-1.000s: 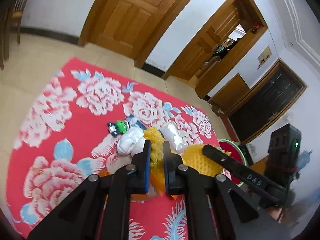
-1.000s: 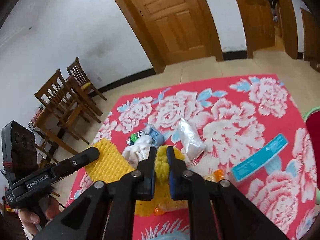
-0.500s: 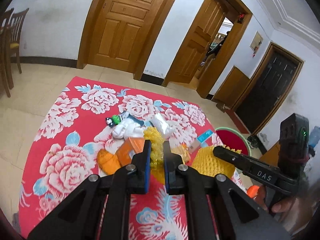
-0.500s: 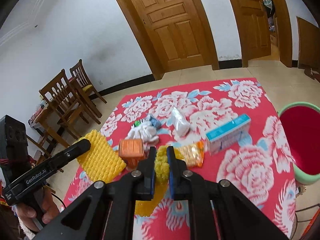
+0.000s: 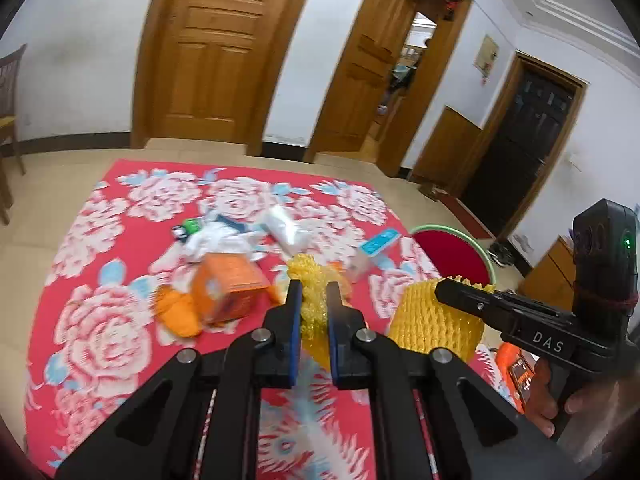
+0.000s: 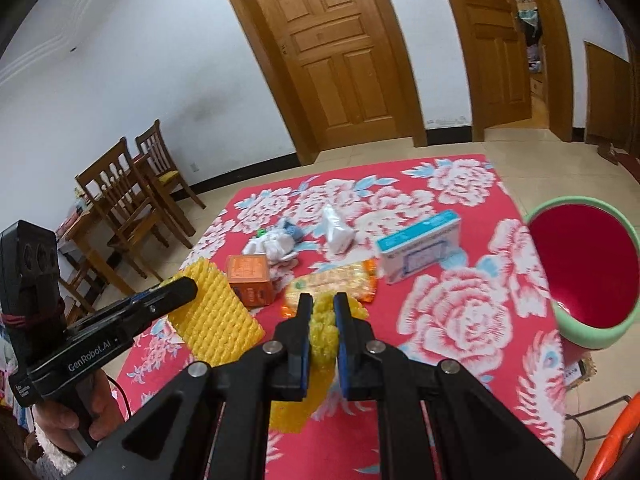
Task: Collect trash
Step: 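Carry the yellow nets over the red bucket and open both grippers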
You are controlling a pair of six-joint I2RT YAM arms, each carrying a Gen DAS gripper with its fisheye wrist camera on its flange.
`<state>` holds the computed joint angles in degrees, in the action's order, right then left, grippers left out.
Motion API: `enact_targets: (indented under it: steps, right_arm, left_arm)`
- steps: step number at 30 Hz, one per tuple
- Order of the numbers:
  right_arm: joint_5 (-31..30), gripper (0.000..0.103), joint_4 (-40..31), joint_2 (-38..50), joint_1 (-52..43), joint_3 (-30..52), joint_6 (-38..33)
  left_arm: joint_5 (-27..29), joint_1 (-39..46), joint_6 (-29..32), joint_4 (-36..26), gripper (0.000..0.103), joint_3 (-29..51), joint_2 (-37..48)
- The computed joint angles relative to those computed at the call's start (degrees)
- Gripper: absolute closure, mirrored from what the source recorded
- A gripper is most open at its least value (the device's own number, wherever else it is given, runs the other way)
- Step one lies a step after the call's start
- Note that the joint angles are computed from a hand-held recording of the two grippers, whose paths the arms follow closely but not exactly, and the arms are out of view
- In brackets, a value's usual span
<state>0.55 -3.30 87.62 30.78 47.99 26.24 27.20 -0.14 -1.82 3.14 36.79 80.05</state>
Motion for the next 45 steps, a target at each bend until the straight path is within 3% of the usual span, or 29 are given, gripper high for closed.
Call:
enact_targets:
  steps: [4,10,13,20,27,36,45]
  right_arm:
    - [0.7,0.091,-1.0,-3.4,-2.7,-2.9,0.1]
    - [4.9,0.091,-4.8,-9.1,-5.1,-6.1,-0.5]
    - [7.7,0.091,-7.2,-12.6,-6.2,-8.3,-1.1]
    - [6.6,0.091,-9.6,-18.3,-12.5,-12.4,-1.3]
    - [2.0,0.091,-8.6,-19.0,-18.9,-13.6,-2.2]
    - [6.2,0.09,-7.8,-17.5,-20.4,-12.7,-6.1]
    - [6.2,0.09,-4.9,-11.2,-27.7,-7.5,-12.6]
  left_arm:
    - [0.2,-5.1,0.0,-0.3,0.094,2.2,2.7]
    - [-8.6,-16.9,0.8,2.8,0.094,2.7,4.7]
    - [-10.2,-21.9,0.4,3.5,0.094,4.2,7.1]
    - [-12.9,-29.8,0.1,2.2,0.093,9.2,12.0]
    - [-16.2,-34.1,-0.1,1.7,0.093,13.0,15.5]
    - [-17.3,-35.2,0.8,1.4,0.093,16.3,17.8]
    - [-20.6,-37.1,0.0,-1.0,0.093,30.4,28.9]
